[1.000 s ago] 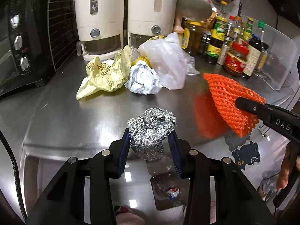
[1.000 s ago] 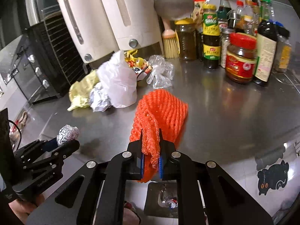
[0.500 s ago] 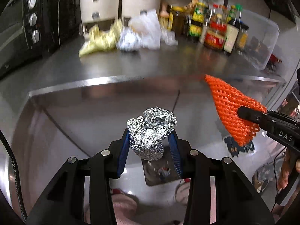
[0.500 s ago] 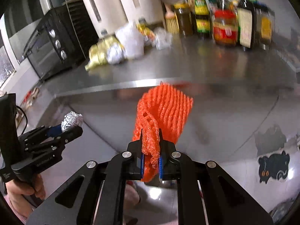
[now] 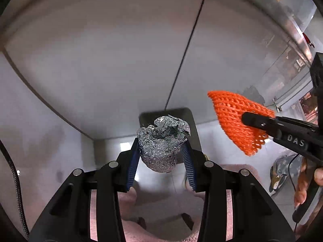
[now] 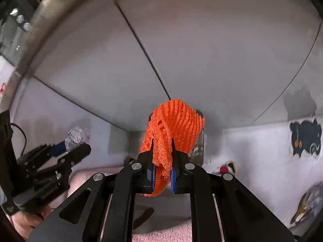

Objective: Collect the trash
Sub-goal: 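Carry foil ball and orange net over the bin and open both tools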

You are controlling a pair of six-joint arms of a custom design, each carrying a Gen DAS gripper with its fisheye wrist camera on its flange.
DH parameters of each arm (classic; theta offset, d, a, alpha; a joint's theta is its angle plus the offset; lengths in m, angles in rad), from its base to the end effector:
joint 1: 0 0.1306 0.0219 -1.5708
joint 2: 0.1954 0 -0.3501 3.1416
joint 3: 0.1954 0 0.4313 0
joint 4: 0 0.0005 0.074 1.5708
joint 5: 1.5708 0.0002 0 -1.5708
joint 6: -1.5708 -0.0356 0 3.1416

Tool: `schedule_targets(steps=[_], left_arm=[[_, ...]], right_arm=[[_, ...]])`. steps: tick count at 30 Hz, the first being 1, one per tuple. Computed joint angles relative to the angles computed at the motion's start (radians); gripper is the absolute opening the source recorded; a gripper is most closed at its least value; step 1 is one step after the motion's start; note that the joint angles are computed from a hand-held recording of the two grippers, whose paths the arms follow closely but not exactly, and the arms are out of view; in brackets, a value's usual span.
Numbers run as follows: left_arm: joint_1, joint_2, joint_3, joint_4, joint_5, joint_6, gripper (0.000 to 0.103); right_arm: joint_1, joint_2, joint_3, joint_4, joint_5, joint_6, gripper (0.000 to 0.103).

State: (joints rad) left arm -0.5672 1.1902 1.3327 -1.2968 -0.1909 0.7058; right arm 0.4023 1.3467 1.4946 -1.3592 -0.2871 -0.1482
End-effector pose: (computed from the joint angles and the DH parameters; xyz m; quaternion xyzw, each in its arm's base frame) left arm 0.3646 -0.2248 0.4362 -0.0871 0.9702 -0.0473 0.2209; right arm 0.4345 0.1953 0.4428 -0.1487 0.9627 0.1835 0.1320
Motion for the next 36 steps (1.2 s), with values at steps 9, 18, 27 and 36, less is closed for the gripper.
schedule_targets(steps=[9,18,27,36], left_arm=[[0.034,0.116,-0.052,0.084,0.048,-0.031,0.039],[0.074,0.225,-0.056,0.136,0.134,-0.051,0.039],[0.088,0.246,-0.055,0.156,0.178,-0.045,0.050],[0.081,0.175,-0.060,0.145,0.158,-0.027,0.072]], right_arm=[[0.003,0.139,-0.035,0.047,-0.023,-0.033,0.012],[0.002,0.250,0.030,0.028,-0.015,-0.023,0.014],[-0.003,0.314,0.088,0.015,-0.007,-0.041,0.035],[-0.004,0.260,0.094,0.038,0.011,-0.058,0.061]])
